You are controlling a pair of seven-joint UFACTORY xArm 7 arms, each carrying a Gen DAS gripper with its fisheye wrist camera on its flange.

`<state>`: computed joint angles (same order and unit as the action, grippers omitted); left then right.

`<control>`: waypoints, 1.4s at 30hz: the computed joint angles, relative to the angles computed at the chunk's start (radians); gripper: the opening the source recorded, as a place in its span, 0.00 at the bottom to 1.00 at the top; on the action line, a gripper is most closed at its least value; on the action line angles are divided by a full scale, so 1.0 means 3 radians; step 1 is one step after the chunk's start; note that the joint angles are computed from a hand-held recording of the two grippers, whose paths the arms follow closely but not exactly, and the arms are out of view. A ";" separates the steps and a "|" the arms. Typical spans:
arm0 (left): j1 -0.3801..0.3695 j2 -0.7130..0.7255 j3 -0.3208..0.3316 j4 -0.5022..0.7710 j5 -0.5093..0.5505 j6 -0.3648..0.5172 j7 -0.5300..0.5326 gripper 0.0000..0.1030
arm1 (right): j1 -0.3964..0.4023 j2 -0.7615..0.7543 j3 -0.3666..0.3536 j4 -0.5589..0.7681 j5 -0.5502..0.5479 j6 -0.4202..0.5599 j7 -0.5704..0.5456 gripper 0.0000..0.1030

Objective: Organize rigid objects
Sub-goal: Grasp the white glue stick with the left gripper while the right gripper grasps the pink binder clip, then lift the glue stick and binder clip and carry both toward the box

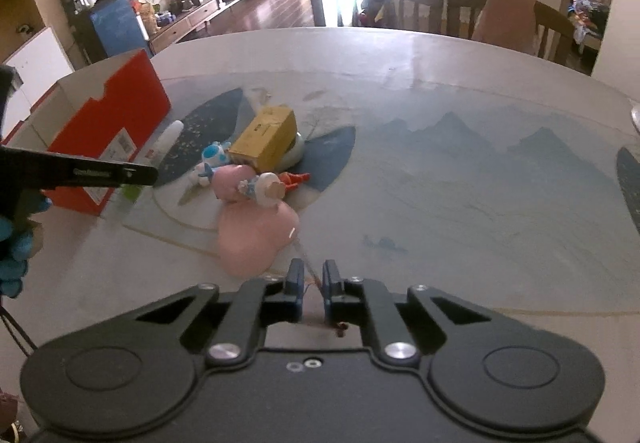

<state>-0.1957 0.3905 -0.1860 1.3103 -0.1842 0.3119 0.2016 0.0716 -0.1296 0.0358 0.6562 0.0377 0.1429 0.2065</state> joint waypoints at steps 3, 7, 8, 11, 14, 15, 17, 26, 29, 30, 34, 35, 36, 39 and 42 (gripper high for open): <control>0.0108 -0.0076 -0.0098 -0.0040 -0.0137 0.0032 0.0163 0.17 | -0.0029 -0.0091 0.0035 -0.0033 -0.0027 -0.0003 0.0143 0.00; 0.0216 -0.0167 -0.0175 -0.0072 -0.0373 0.0112 0.0411 0.17 | -0.0051 -0.0164 0.0044 -0.0021 -0.0171 0.0075 0.0207 0.00; 0.0229 -0.0177 -0.0181 -0.0072 -0.0422 0.0131 0.0468 0.17 | -0.0031 -0.0191 0.0015 -0.0029 -0.0125 0.0102 0.0170 0.01; 0.0269 -0.0229 -0.0189 -0.0091 -0.0575 0.0184 0.0643 0.17 | -0.0124 -0.0290 0.0058 -0.0070 -0.0274 0.0188 0.0213 0.01; 0.0286 -0.0260 -0.0170 -0.0101 -0.0705 0.0242 0.0773 0.17 | -0.0152 -0.0361 0.0064 -0.0122 -0.0290 0.0268 0.0263 0.04; 0.0286 -0.0263 -0.0160 -0.0098 -0.0735 0.0261 0.0806 0.17 | -0.0189 -0.0364 0.0093 -0.0128 -0.0330 0.0300 0.0332 0.05; 0.0279 -0.0273 -0.0135 -0.0099 -0.0782 0.0299 0.0844 0.17 | -0.0226 -0.0357 0.0119 -0.0150 -0.0372 0.0302 0.0453 0.11; 0.0255 -0.0355 -0.0075 -0.0152 -0.0914 0.0401 0.0996 0.17 | -0.0278 -0.0344 0.0202 -0.0311 -0.0435 0.0010 0.0882 0.56; 0.0242 -0.0361 -0.0059 -0.0154 -0.0933 0.0415 0.1019 0.17 | -0.0375 -0.0372 0.0292 -0.0376 -0.0582 -0.0086 0.1051 0.68; 0.0231 -0.0356 -0.0051 -0.0154 -0.0927 0.0409 0.1014 0.17 | -0.0380 -0.0352 0.0299 -0.0369 -0.0602 -0.0060 0.1076 0.67; 0.0212 -0.0357 -0.0025 -0.0152 -0.0897 0.0421 0.0983 0.17 | -0.0392 -0.0203 0.0322 -0.0319 -0.0707 -0.0002 0.1226 0.62; 0.0205 -0.0359 -0.0019 -0.0154 -0.0885 0.0422 0.0968 0.17 | -0.0437 -0.0165 0.0361 -0.0307 -0.0801 -0.0010 0.1334 0.59; 0.0202 -0.0358 -0.0016 -0.0152 -0.0878 0.0428 0.0957 0.17 | -0.0472 -0.0129 0.0387 -0.0297 -0.0888 -0.0032 0.1448 0.58; 0.0196 -0.0357 -0.0015 -0.0149 -0.0859 0.0436 0.0944 0.17 | -0.0591 -0.0050 0.0462 -0.0251 -0.1211 -0.0082 0.1846 0.47; 0.0197 -0.0367 -0.0018 -0.0158 -0.0859 0.0448 0.0944 0.17 | -0.0557 -0.0027 0.0402 -0.0233 -0.1355 -0.0090 0.1997 0.35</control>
<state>-0.1366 0.2804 -0.1912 1.2630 -0.4418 0.4464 0.4849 -0.0955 -0.1378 0.1564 0.5864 -0.3688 0.1159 0.8056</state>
